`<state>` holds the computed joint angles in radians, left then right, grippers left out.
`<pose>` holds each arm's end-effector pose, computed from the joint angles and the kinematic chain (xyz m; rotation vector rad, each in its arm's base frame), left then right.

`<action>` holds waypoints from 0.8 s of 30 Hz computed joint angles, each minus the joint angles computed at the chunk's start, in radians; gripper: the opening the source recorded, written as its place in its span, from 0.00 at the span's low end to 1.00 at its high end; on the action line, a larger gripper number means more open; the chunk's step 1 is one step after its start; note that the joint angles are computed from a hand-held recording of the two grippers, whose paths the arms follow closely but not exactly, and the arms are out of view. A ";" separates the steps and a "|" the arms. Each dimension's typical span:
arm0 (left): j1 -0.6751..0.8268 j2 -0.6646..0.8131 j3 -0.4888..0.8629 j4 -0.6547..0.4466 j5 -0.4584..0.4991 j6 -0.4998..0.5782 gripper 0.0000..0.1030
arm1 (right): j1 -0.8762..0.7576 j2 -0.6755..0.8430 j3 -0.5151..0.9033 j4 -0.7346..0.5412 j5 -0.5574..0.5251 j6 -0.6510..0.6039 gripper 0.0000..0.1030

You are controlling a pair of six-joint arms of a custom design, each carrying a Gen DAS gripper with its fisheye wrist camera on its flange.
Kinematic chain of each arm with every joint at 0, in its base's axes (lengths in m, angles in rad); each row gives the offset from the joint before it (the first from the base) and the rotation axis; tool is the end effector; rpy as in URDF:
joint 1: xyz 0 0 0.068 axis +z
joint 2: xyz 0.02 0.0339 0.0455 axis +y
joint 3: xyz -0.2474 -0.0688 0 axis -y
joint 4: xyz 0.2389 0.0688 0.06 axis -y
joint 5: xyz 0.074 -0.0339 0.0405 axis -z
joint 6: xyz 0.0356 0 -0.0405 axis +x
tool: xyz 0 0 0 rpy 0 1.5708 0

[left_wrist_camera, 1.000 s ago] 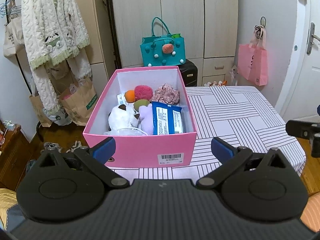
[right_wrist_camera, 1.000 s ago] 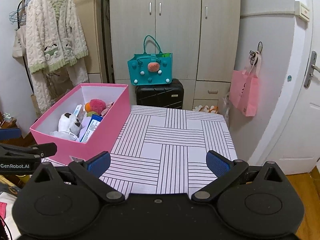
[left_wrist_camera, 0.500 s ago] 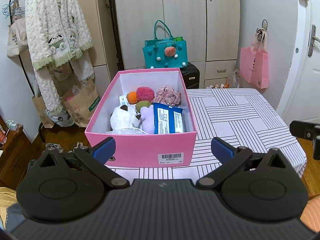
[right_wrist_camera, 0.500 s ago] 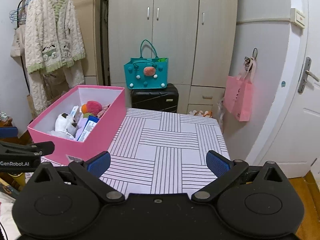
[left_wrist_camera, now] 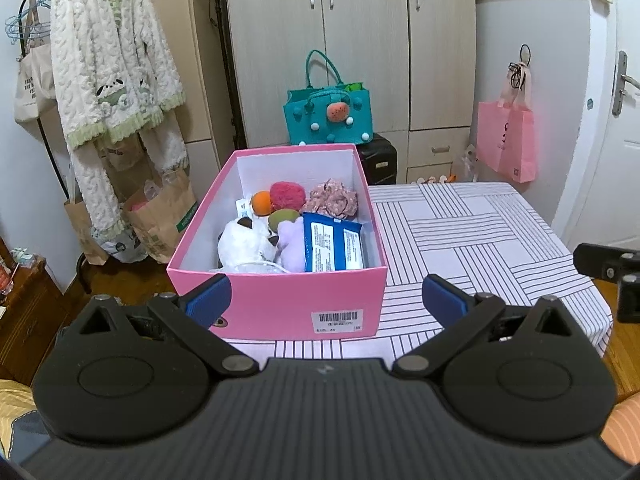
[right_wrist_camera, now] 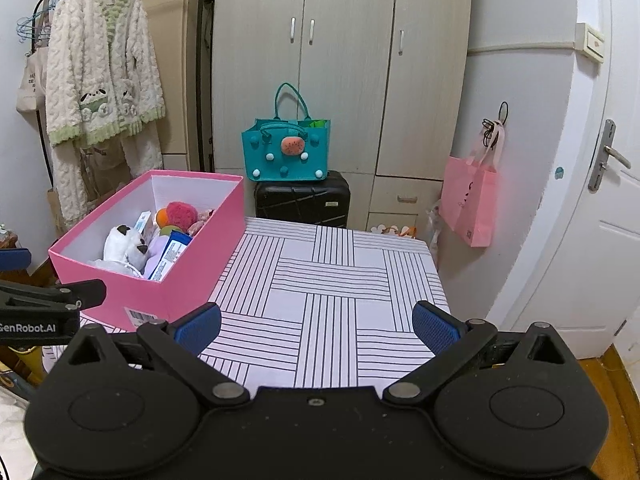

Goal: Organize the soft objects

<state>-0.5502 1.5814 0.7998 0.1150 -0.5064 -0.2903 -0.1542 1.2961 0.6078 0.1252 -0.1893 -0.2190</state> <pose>0.2793 -0.1511 0.1702 0.0106 2.1432 0.0810 0.2655 -0.0345 0.1880 -0.1796 2.1151 -0.0191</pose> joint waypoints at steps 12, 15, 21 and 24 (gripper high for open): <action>-0.011 0.000 -0.065 0.142 -0.051 0.007 1.00 | 0.013 -0.031 -0.083 0.145 0.049 -0.010 1.00; -0.011 0.000 -0.076 0.162 -0.065 0.009 1.00 | 0.012 -0.026 -0.085 0.151 0.050 -0.011 1.00; -0.010 0.000 -0.080 0.167 -0.074 0.010 1.00 | 0.011 -0.013 -0.079 0.156 0.050 -0.005 1.00; -0.013 0.004 -0.081 0.176 -0.085 0.021 1.00 | 0.008 -0.009 -0.080 0.159 0.049 -0.004 1.00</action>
